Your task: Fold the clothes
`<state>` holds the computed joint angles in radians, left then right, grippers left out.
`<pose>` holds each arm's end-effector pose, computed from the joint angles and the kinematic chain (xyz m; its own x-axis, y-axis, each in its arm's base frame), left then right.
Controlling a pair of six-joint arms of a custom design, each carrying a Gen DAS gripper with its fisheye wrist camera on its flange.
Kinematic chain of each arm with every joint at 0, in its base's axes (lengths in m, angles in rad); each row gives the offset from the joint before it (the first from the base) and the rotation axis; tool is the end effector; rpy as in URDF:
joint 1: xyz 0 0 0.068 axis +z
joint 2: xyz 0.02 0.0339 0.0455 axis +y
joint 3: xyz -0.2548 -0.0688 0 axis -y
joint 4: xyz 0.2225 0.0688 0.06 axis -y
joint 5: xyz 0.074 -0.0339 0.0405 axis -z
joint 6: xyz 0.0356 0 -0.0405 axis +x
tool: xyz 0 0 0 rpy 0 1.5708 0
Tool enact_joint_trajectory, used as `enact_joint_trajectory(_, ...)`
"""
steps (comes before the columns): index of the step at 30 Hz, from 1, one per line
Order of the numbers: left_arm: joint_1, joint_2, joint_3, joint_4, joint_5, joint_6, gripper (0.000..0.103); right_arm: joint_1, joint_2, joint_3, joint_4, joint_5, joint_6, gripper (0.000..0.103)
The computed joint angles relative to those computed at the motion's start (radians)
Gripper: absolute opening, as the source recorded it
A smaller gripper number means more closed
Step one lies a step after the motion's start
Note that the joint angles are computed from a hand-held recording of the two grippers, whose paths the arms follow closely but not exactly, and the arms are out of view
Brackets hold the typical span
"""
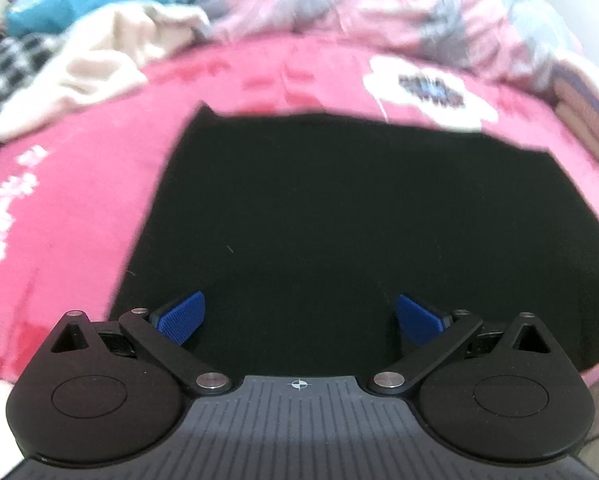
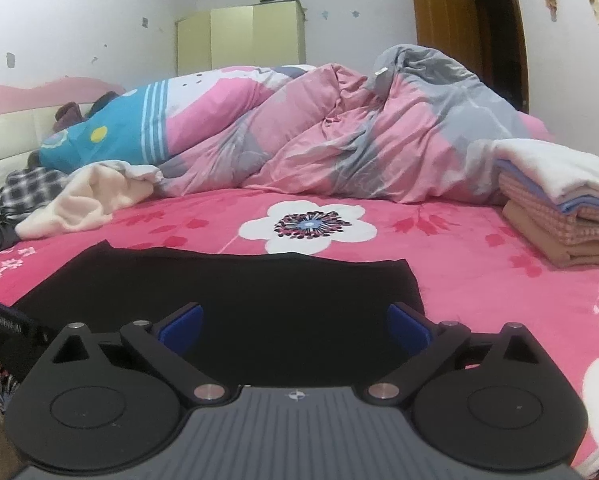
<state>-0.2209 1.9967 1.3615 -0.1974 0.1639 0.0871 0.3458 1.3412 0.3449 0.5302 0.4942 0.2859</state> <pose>0.4021 -0.0962 0.1811 -0.6909 0.2431 -0.6809 0.3849 0.9209 -0.0617 0.2197 0.0612 0.1601 -0.3774 0.1279 -0.9172 0.2154 0.9754 0.0474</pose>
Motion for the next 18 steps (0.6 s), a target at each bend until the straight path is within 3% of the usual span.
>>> enact_joint_trajectory(2, 0.017, -0.034, -0.039, 0.039, 0.040, -0.005, 0.103, 0.012, 0.002, 0.000, -0.001, -0.004, 0.003, 0.096)
enact_joint_trajectory(4, 0.023, -0.044, -0.051, 0.053, 0.060, -0.009, 0.103, 0.023, 0.035, 0.020, -0.004, -0.024, 0.009, 0.087)
enact_joint_trajectory(8, 0.007, -0.012, -0.031, 0.047, 0.025, -0.009, 0.103, 0.056, 0.115, 0.071, -0.013, -0.053, 0.014, 0.075)
enact_joint_trajectory(13, 0.005, 0.019, -0.023, 0.030, 0.025, -0.002, 0.102, 0.113, 0.197, 0.126, -0.039, -0.065, 0.006, 0.050)
enact_joint_trajectory(18, 0.007, 0.027, -0.033, 0.027, 0.023, 0.013, 0.102, 0.160, 0.246, 0.157, -0.064, -0.069, 0.004, 0.041)
